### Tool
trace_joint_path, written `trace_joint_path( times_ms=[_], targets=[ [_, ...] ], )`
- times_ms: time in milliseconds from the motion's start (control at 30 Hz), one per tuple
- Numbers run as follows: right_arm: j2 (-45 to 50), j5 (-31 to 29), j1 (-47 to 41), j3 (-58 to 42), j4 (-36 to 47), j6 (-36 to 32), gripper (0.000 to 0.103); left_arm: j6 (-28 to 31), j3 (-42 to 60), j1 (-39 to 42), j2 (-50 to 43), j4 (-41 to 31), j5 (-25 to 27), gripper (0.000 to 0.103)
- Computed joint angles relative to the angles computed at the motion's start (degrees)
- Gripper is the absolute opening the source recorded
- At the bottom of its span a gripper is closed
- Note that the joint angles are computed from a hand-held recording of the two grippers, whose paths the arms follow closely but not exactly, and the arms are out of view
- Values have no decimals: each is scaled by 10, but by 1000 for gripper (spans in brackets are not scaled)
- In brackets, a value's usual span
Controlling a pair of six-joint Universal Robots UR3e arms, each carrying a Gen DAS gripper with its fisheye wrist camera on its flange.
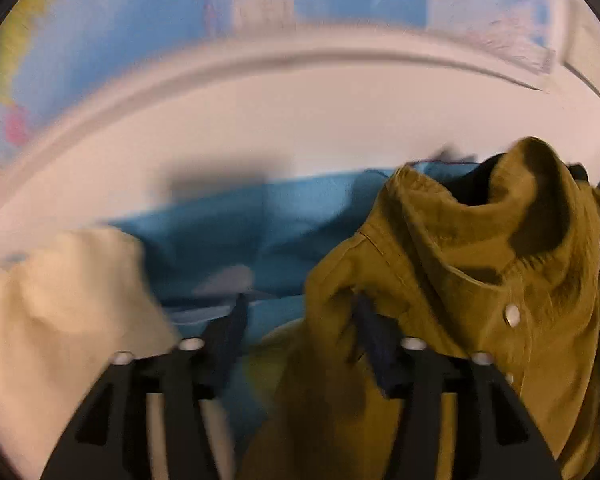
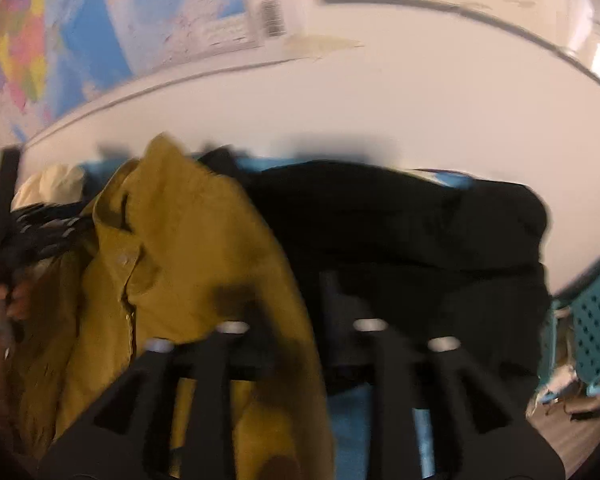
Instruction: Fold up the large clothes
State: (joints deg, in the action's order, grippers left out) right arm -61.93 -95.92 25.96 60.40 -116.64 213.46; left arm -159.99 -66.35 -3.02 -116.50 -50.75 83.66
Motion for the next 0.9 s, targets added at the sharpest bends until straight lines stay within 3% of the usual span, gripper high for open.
trace_joint_path(
  times_ms=[33,133,233,300,367,500,567,600,633,733,900],
  targets=[
    [-47,-16,9,46,-21,17,56,15,-59,10,42,32,-18,65],
    [-162,-17,21,151,-51,21,67,78,-207,49,174,71,-73,69],
    [-280,-23,84,252,-47,51,84,156,-327,117,308,51,-149,73],
    [-348,-5,102,315,-39,64,85,220,-392,176,390,1,-202,73],
    [-380,14,159,363,-50,126,85,286,-432,233,451,-59,-238,73],
    [-373,27,243,397,-87,207,87,413,-524,331,569,-164,-280,73],
    [-349,21,276,388,-94,227,71,449,-540,362,596,-201,-291,73],
    [-350,25,279,388,-99,229,35,474,-545,382,615,-239,-300,73],
    [-356,15,281,378,-90,234,19,504,-543,408,627,-282,-311,73],
    [-377,-75,289,285,35,234,7,541,-557,445,675,-339,-320,73],
    [-419,-192,234,171,263,244,7,654,-521,529,723,-505,-336,73]
  ],
)
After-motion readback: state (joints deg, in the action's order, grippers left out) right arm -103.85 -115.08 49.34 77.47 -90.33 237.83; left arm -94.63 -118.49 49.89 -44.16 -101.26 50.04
